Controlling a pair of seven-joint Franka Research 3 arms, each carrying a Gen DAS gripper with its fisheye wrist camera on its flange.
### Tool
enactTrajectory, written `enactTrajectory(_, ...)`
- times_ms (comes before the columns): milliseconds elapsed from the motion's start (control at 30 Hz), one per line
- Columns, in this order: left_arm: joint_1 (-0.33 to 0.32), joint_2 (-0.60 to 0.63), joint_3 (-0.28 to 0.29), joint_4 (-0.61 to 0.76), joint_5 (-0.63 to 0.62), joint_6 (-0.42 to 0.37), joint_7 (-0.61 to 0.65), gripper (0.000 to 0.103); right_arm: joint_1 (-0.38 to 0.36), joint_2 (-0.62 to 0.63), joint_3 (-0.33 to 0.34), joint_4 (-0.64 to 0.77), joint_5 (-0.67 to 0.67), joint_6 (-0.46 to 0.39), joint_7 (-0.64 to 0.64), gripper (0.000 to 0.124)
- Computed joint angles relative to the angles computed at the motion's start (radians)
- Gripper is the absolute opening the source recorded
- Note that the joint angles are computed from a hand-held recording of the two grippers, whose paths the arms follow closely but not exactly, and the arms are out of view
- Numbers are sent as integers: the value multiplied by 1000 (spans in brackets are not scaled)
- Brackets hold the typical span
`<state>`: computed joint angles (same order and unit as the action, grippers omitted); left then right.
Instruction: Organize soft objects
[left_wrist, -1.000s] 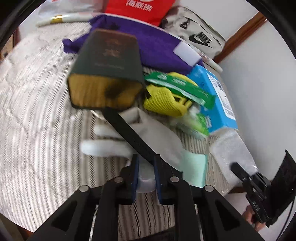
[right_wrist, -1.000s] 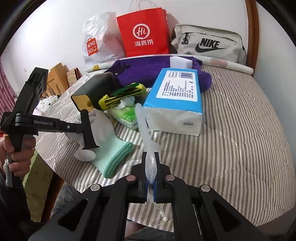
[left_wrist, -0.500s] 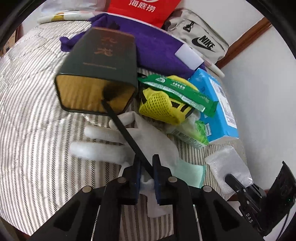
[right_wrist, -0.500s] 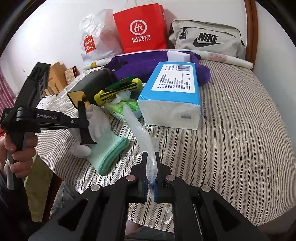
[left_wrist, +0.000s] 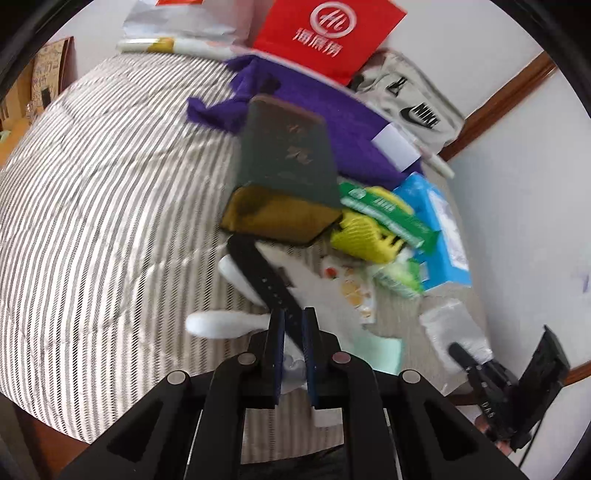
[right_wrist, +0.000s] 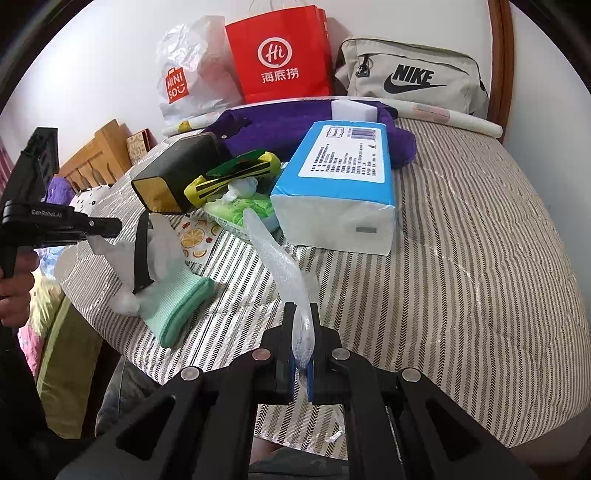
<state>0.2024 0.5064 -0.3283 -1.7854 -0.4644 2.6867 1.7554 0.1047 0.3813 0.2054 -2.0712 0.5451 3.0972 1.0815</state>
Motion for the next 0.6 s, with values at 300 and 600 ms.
enactTrajectory(300,-68,-18,60,-18,151,21,-60,48,22,3,-27,4,-26,-12,23,5)
enactTrajectory(600,-145,81,113,116,331,-56,-255,50,17,6,-23,5,-27,-18,23,5)
